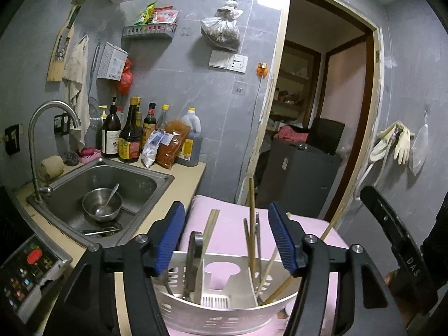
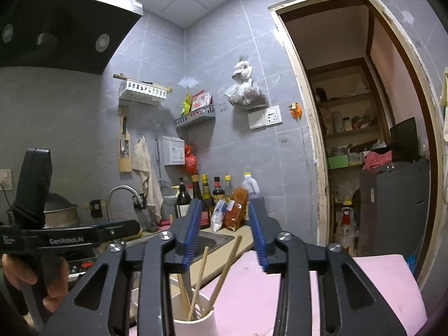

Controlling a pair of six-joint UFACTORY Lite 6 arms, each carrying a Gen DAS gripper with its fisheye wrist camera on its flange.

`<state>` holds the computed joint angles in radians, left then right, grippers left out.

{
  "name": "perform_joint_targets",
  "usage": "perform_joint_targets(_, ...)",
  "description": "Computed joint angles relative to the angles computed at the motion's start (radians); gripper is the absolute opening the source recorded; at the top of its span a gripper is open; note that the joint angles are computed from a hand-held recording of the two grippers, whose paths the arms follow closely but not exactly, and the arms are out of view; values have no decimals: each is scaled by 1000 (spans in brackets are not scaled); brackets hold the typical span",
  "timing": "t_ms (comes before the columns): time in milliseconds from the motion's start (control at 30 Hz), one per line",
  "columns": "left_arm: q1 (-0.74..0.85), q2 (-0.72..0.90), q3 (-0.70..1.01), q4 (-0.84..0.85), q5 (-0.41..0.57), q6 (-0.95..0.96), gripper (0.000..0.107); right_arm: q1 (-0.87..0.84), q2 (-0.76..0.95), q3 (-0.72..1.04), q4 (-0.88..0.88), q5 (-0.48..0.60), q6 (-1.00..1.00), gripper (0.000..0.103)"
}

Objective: Organize utensils

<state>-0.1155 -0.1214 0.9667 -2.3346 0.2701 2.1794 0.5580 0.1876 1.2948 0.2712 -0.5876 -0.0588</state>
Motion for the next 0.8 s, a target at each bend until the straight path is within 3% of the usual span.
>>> perform_joint_targets(133,-15,-24,-28,-71,5,48,75,-12,-44,-50,7,1,-5,47)
perform_joint_targets(233,-24,-49,-61,-132,16,102,82,-23,-89,-99,13,7,0,54)
perform_joint_targets(333,-34,-63,-79,-126,18,100,94,-37,-134,-146,-2,20,36,72)
perform_joint_targets(667,-126,-172,-202,-436,13,419,100,-54,-337,-338,30,65,2,98)
perform_joint_targets(800,-169,-216,-244,-568,13,547,100,-42,-435,-427,113,71,-68,102)
